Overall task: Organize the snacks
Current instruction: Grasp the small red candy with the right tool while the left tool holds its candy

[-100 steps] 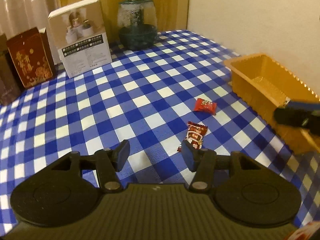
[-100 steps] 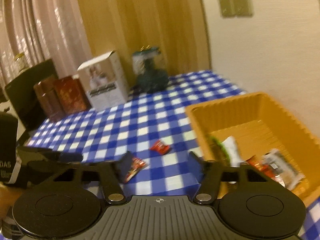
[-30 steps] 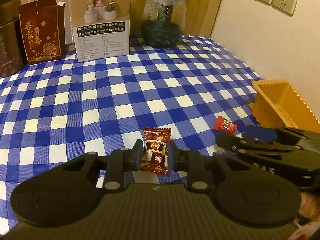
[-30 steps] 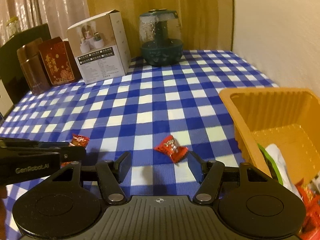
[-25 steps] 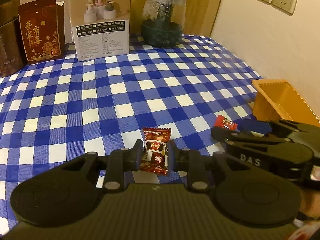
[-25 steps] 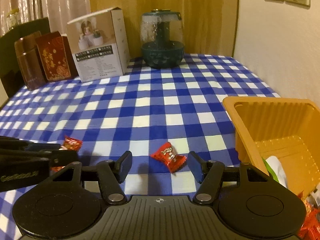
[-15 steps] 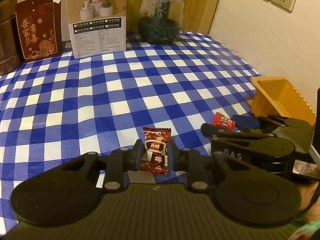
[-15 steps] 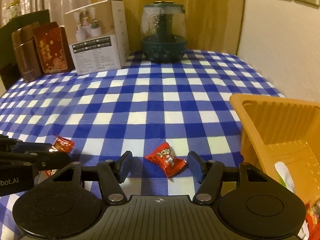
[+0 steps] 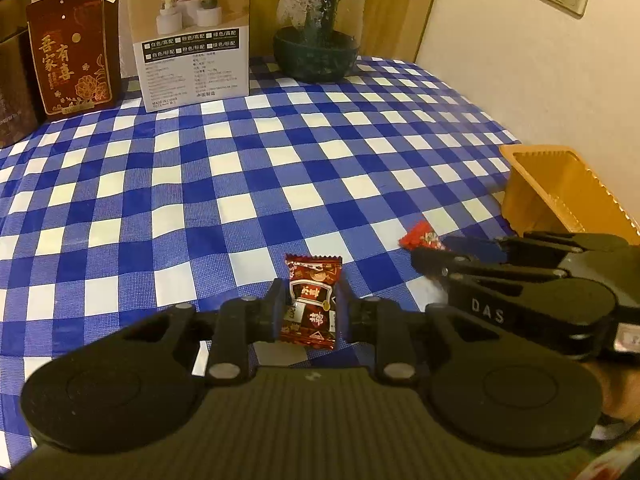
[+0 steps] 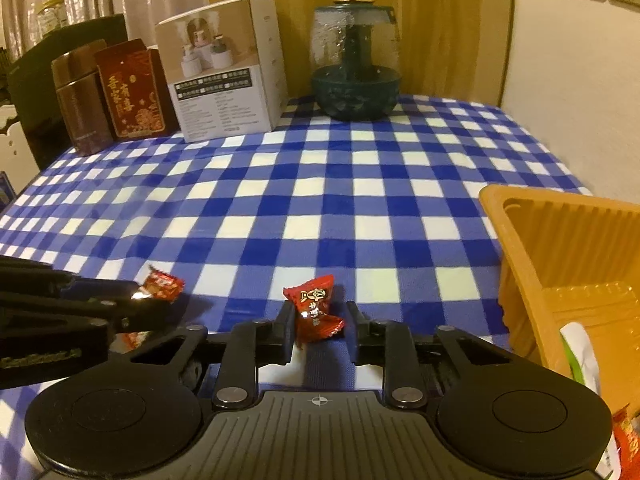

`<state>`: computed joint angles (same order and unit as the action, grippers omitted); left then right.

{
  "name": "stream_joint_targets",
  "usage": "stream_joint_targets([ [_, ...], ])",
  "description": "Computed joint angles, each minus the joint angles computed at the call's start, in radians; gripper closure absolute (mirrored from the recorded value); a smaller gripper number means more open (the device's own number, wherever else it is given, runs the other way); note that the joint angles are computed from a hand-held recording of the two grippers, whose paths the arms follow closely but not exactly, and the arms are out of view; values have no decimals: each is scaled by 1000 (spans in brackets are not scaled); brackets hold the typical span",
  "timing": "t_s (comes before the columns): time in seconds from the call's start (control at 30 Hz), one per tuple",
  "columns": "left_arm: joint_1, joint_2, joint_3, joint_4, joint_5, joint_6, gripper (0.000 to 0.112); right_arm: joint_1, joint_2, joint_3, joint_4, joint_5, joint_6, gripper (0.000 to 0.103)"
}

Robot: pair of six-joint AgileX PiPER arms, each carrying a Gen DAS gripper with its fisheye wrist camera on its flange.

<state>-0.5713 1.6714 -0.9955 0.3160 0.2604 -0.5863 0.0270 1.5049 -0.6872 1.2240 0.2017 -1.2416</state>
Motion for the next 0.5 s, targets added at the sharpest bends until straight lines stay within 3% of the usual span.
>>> stream_joint_targets([
  [0.13, 4, 2, 0, -22, 1, 18, 89, -37, -20, 7, -8, 81, -3, 77],
  [0.4, 2, 5, -3, -43, 1, 41, 89, -3, -7, 8, 122, 26, -147, 63],
  [0.5, 5, 8, -6, -58, 4, 60, 89, 4, 0, 7, 160, 12, -207, 62],
])
